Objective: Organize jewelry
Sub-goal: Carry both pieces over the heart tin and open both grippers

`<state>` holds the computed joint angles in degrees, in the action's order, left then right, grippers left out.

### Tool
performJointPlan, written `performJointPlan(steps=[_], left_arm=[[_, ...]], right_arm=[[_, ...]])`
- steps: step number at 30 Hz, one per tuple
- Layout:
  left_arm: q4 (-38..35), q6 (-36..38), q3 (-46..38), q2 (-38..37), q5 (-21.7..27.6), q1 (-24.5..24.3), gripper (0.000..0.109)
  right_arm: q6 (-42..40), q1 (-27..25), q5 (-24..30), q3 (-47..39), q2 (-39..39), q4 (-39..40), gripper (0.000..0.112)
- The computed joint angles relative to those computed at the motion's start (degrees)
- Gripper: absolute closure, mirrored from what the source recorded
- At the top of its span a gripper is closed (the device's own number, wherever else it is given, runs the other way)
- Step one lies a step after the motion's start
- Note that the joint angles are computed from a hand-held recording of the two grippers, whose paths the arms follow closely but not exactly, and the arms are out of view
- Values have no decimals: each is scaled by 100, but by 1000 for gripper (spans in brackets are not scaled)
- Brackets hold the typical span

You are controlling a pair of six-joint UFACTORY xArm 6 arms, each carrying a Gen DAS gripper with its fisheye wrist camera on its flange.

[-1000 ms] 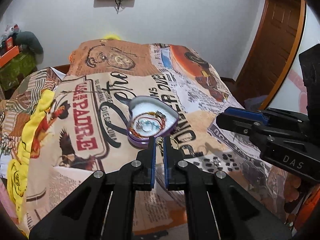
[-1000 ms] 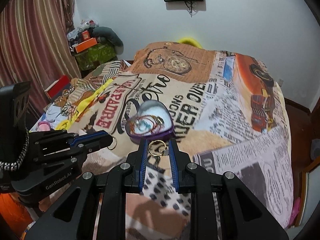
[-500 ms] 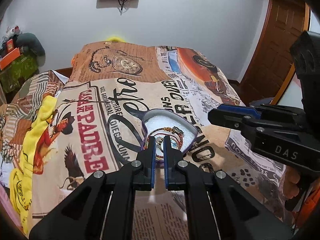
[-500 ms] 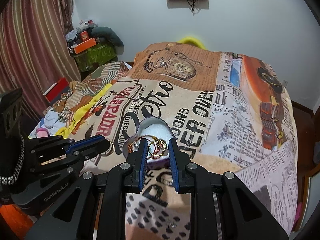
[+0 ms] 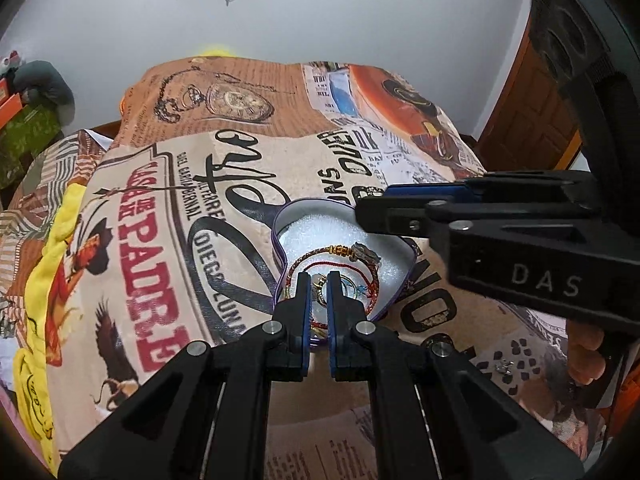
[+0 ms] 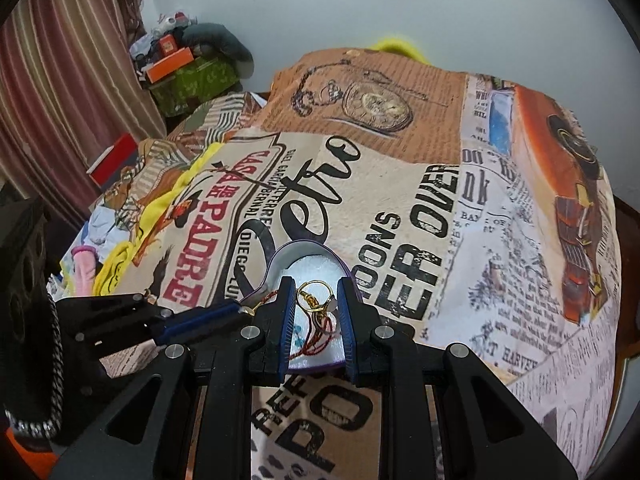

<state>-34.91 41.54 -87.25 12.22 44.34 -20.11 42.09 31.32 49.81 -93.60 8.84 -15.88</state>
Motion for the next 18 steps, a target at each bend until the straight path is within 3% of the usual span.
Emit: performJointPlan(steps=[18], left_arm=[[194,-11,30,-11,-15,-24,102]], right_arm=[[-149,27,348,-343,284,36,93]])
